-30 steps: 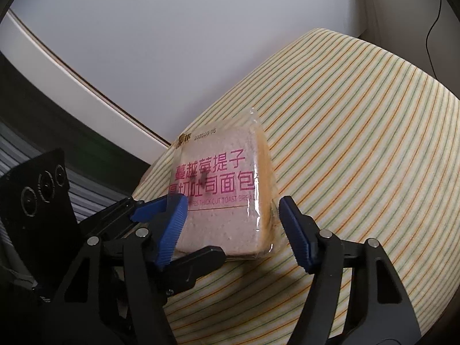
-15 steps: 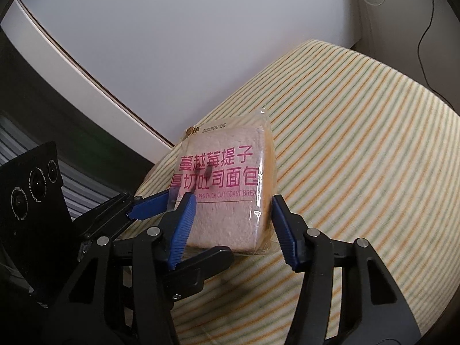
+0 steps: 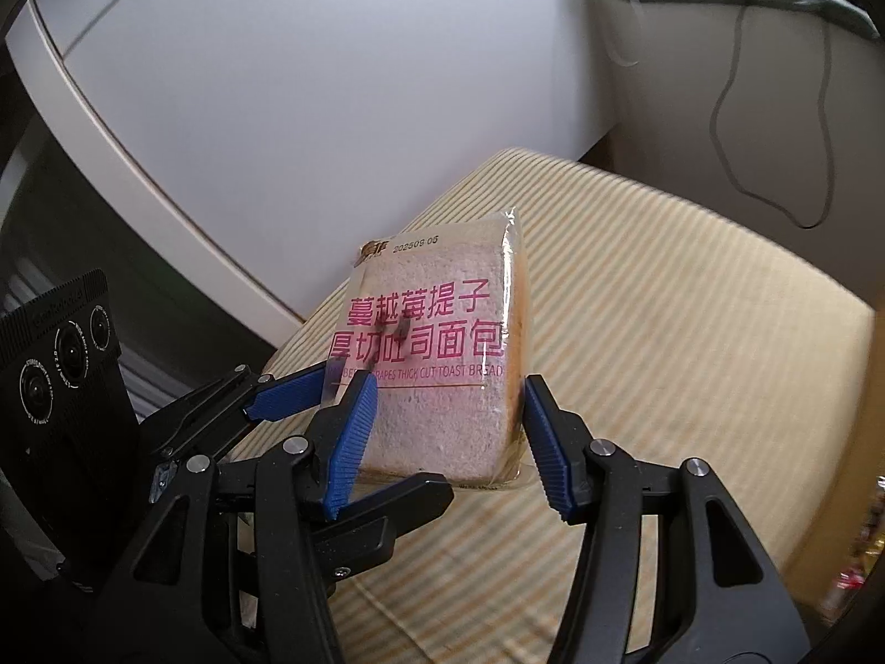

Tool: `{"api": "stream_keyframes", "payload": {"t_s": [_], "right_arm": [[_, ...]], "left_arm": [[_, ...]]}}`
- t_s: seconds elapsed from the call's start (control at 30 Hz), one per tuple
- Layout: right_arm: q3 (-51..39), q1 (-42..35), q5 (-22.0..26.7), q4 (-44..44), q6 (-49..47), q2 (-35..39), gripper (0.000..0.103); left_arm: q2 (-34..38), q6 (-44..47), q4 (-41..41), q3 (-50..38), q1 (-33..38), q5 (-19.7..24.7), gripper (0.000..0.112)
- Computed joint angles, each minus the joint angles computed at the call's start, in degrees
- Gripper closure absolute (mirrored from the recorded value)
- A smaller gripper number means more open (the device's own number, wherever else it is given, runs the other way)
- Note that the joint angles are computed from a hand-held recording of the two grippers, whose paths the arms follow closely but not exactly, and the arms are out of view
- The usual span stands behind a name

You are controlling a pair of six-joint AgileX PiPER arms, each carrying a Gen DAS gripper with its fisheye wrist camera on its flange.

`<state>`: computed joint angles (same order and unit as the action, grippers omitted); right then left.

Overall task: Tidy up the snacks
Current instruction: 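Carry the bread bag with both grippers and lower it into the box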

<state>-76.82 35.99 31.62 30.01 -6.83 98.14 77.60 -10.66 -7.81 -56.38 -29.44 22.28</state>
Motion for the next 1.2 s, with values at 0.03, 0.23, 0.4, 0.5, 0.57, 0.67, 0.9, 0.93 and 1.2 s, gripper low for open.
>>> {"api": "stream_keyframes", "payload": {"t_s": [0.03, 0.23, 0.4, 0.5, 0.57, 0.67, 0.9, 0.93, 1.2], "right_arm": [[1.02, -0.64, -0.39, 0.04, -0.01, -1.0, 0.047], [6.7, -5.97, -0.76, 0.53, -1.58, -7.79, 0.047], [10.29, -11.73, 0.74, 1.27, -3.77, -13.12, 0.047], [12.41, -14.97, 1.48, 1.44, -4.95, -15.89, 0.047], [13.5, -16.75, 1.78, 1.85, -5.67, -17.13, 0.047], [15.5, -20.93, 3.11, 4.12, -8.94, -19.34, 0.047], [17.66, -27.94, 4.88, 6.4, -12.0, -21.97, 0.047], [17.66, -29.31, 5.44, 6.78, -12.78, -22.13, 0.047], [20.55, -35.68, 6.02, 8.58, -16.19, -22.78, 0.047]], "left_arm": [[0.53, -0.57, 0.67, -0.88, -0.8, 0.07, 0.035], [5.12, -4.05, 4.75, -7.45, -6.25, 0.42, 0.035], [9.99, -5.12, 6.57, -13.79, -9.92, 1.2, 0.035], [12.06, -4.83, 6.58, -16.35, -11.69, 1.6, 0.035], [13.87, -4.91, 6.98, -18.54, -12.95, 2.02, 0.035], [16.4, -3.53, 6.05, -21.76, -14.18, 2.91, 0.035], [23.56, -0.56, 4.3, -31.46, -16.32, 6.09, 0.035], [24.64, -0.18, 4.01, -32.93, -16.62, 6.67, 0.035], [31.12, 2.2, 2.48, -41.17, -18.49, 10.97, 0.035]]}}
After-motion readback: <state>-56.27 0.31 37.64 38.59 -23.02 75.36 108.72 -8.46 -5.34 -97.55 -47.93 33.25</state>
